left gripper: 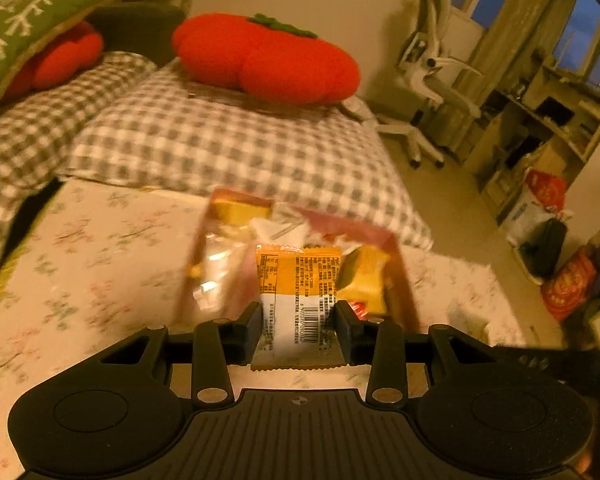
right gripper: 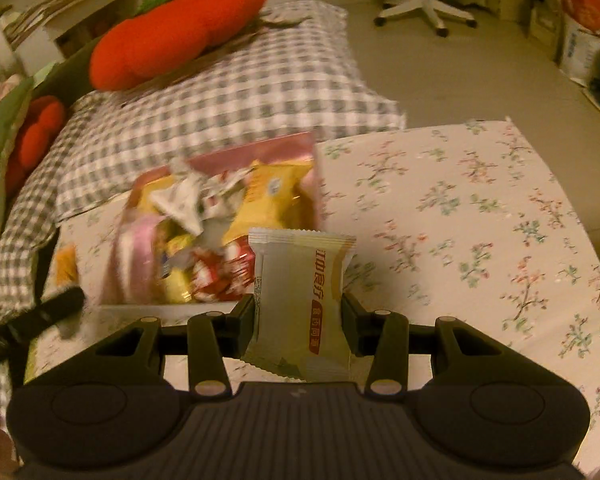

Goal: Organize snacks
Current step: 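Carry both packets over the silver box and open both grippers inside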

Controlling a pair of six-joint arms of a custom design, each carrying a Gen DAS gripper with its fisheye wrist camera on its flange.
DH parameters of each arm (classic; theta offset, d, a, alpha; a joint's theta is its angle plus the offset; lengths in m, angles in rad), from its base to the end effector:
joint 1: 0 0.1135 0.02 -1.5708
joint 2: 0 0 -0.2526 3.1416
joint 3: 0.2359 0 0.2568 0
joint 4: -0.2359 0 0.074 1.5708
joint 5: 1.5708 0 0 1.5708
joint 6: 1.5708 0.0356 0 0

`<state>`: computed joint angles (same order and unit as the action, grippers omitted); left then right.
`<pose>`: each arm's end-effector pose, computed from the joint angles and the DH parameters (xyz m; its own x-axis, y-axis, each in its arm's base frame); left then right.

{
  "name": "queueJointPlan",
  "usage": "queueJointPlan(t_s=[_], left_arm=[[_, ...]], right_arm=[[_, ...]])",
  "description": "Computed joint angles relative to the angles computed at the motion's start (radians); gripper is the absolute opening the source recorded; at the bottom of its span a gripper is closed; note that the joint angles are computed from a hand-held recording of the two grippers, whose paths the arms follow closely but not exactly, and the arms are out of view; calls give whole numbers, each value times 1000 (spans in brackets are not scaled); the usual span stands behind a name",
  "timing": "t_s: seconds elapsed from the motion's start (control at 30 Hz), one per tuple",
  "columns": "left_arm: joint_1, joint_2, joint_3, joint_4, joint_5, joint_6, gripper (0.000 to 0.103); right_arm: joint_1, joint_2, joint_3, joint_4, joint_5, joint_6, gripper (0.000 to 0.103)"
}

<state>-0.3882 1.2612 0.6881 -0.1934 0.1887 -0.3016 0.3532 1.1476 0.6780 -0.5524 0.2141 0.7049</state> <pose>0.2417 -0.1061 0.1935 -0.7606 -0.0042 -0.6492 0.2838 0.8973 -0.3382 0.2117 0.0700 0.1915 -0.7613 0.3942 -0.5148 0.3405 0.9188 0.1999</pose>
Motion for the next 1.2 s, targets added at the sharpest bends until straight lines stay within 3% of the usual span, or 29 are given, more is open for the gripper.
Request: queueJointPlan(t_s=[0.27,0.57,0.9,1.2], left_arm=[[-27,211,78,131,35,9,36],[-55,382,143,229,26,3,36],[-50,480,180,266,-10,39,37],[-66,502,188,276,-39,77,39]], right_arm=[[-129,50,-22,75,-32,-30,41],[-96,219,31,203,-67,-30,41],[-53,331,73,302,-71,-18,41],[-80,340,56,369,-107,35,46]])
